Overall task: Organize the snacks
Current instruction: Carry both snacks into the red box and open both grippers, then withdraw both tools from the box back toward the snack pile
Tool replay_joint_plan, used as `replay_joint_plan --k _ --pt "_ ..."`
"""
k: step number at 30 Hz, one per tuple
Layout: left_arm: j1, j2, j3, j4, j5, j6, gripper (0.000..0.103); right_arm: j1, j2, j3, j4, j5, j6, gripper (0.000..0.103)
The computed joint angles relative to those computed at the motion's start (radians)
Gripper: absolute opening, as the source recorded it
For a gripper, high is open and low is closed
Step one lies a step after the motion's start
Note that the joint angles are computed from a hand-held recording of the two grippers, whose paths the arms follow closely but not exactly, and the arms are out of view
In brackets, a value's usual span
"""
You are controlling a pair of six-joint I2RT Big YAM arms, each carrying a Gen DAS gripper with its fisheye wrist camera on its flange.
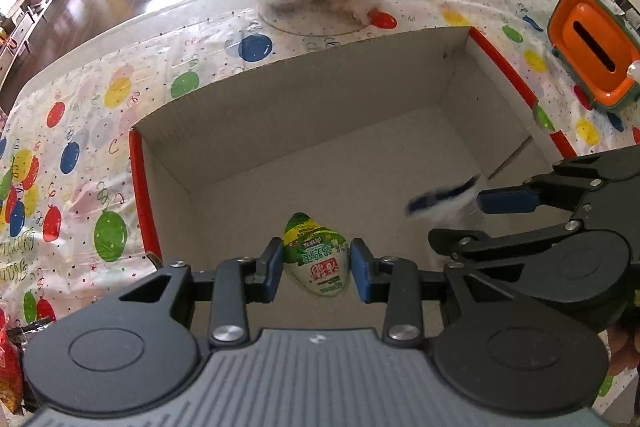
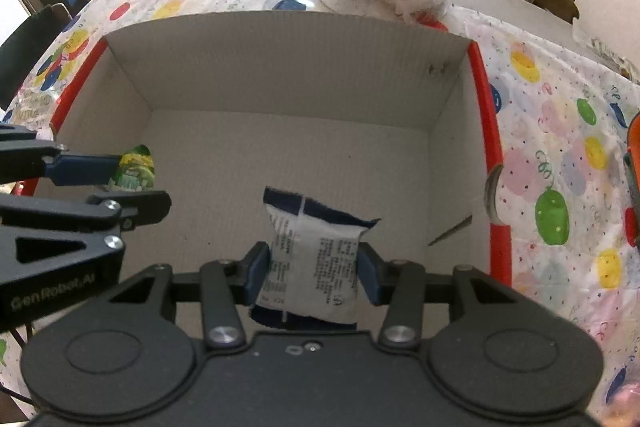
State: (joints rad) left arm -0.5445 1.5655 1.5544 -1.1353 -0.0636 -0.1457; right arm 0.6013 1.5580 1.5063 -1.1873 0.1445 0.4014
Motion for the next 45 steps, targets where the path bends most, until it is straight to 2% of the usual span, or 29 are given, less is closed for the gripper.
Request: replay_joint_plan --k 3,7,15,26,30,33,37,41,45 --pt "0.005 0.000 0.000 -0.002 0.007 -0.003 0.036 0.001 -0.006 -0.005 0.005 0.000 0.008 0.047" --pt "0.013 -0.012 -0.011 0.005 0.023 -0.017 0.045 -0.004 -0.016 -0.010 0.018 -0.011 0.004 0.047" --pt "0.017 -0.066 -0.053 0.038 0.042 -0.048 0.051 -0.010 -0.067 -0.031 0.053 -0.035 0.014 0.051" --pt "0.033 -0.191 -0.123 0.090 0.041 -0.083 0.051 0.025 -0.151 -0.047 0.106 -0.033 0.049 0.055" --pt "0.046 -0.249 -0.153 0.105 0.047 -0.090 0.052 0.054 -0.176 -0.046 0.131 -0.010 0.055 0.061" --pt "0.064 -0.300 -0.181 0.120 0.055 -0.091 0.056 0.081 -0.192 -0.046 0.150 0.012 0.073 0.061" --pt "0.088 -0.358 -0.213 0.130 0.070 -0.085 0.057 0.125 -0.201 -0.037 0.160 0.048 0.110 0.062" --pt "0.113 -0.424 -0.251 0.152 0.072 -0.044 0.065 0.176 -0.205 -0.025 0.173 0.097 0.136 0.070" --pt "0.162 -0.478 -0.279 0.157 0.103 0.003 0.066 0.228 -0.190 0.002 0.179 0.140 0.174 0.078"
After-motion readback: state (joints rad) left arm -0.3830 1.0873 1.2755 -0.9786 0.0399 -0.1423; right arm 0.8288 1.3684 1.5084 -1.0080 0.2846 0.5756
